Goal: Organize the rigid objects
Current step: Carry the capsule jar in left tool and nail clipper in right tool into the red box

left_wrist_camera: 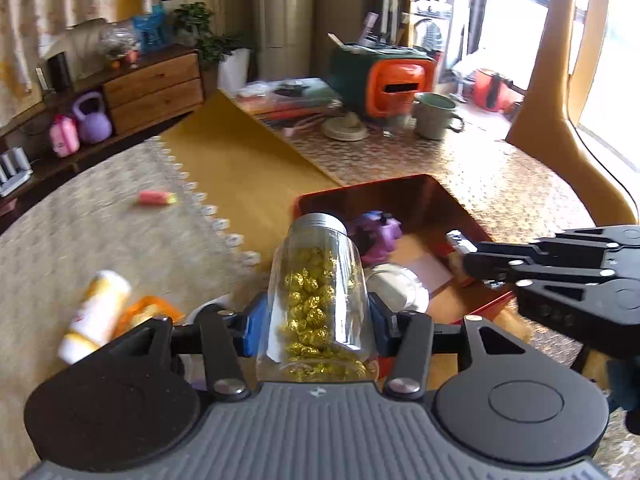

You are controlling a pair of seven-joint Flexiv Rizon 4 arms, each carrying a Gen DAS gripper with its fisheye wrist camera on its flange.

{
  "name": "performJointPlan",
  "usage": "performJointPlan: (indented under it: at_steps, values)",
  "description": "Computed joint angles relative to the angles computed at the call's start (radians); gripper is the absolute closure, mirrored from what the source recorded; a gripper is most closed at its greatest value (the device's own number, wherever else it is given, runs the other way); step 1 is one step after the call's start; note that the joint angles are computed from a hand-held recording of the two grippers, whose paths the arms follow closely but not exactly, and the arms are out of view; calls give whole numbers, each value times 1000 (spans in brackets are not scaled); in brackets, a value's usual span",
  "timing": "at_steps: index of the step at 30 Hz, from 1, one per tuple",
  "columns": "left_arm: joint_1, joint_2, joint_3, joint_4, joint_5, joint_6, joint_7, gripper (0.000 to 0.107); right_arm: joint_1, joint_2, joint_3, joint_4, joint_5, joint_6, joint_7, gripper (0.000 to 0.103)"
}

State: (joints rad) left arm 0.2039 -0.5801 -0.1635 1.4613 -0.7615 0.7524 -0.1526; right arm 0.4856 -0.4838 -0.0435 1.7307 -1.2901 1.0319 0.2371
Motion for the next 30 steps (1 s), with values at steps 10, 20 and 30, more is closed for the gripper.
performJointPlan:
  at_steps: [10, 20, 30]
  values:
    - [-62, -31, -2, -23, 75, -21, -66, 56, -23, -12, 2, 21, 47, -9, -57, 92]
    - [-87, -94, 5, -97, 151, -69, -183, 56, -23, -44, -14, 8, 110, 24, -151, 92]
    - [-90, -110, -10, -98, 168, -41, -186, 56, -13, -63, -27, 0, 190, 45, -205, 92]
